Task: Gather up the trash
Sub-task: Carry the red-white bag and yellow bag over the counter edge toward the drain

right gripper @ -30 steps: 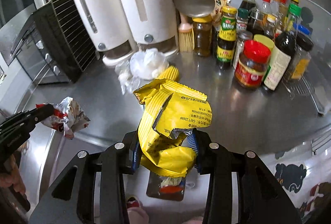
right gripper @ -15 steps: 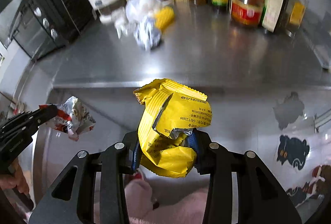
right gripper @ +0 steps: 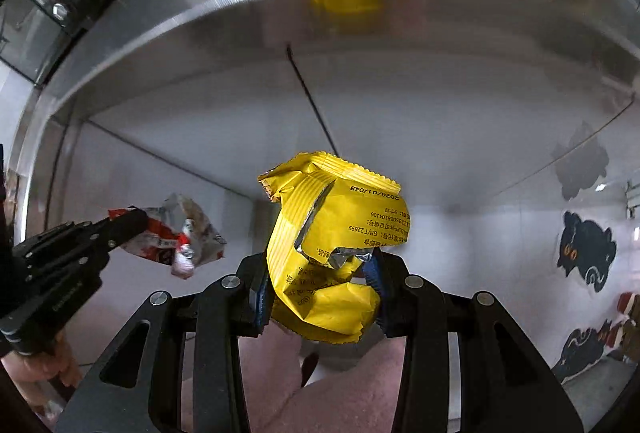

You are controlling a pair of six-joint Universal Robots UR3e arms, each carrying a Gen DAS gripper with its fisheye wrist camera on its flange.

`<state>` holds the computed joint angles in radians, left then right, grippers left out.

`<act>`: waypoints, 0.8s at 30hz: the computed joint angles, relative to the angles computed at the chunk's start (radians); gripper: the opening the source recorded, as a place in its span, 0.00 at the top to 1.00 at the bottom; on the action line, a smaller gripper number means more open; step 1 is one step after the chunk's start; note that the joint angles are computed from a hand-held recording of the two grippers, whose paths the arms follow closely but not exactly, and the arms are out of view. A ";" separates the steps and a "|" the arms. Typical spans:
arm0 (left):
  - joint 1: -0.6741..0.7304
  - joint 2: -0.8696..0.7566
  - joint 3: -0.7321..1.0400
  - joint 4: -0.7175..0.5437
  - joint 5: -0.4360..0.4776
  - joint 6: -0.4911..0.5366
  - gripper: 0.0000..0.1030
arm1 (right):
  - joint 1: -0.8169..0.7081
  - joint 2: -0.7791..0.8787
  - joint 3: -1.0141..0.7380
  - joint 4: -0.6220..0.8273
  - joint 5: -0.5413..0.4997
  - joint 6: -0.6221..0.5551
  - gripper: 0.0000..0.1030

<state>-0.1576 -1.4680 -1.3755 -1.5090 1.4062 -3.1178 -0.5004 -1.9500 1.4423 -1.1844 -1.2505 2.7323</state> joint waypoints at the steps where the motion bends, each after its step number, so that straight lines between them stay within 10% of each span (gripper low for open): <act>1: -0.002 -0.011 -0.029 0.025 0.002 -0.003 0.96 | 0.015 0.005 0.025 -0.026 -0.005 0.014 0.61; 24: -0.060 -0.360 -0.110 0.193 -0.005 -0.032 0.96 | 0.198 0.297 0.231 -0.365 -0.070 0.249 0.58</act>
<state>-0.2176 -1.8277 -1.4856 -1.3155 1.4013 -3.1496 -0.3021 -1.6528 1.6730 -1.5494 -1.3206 2.9816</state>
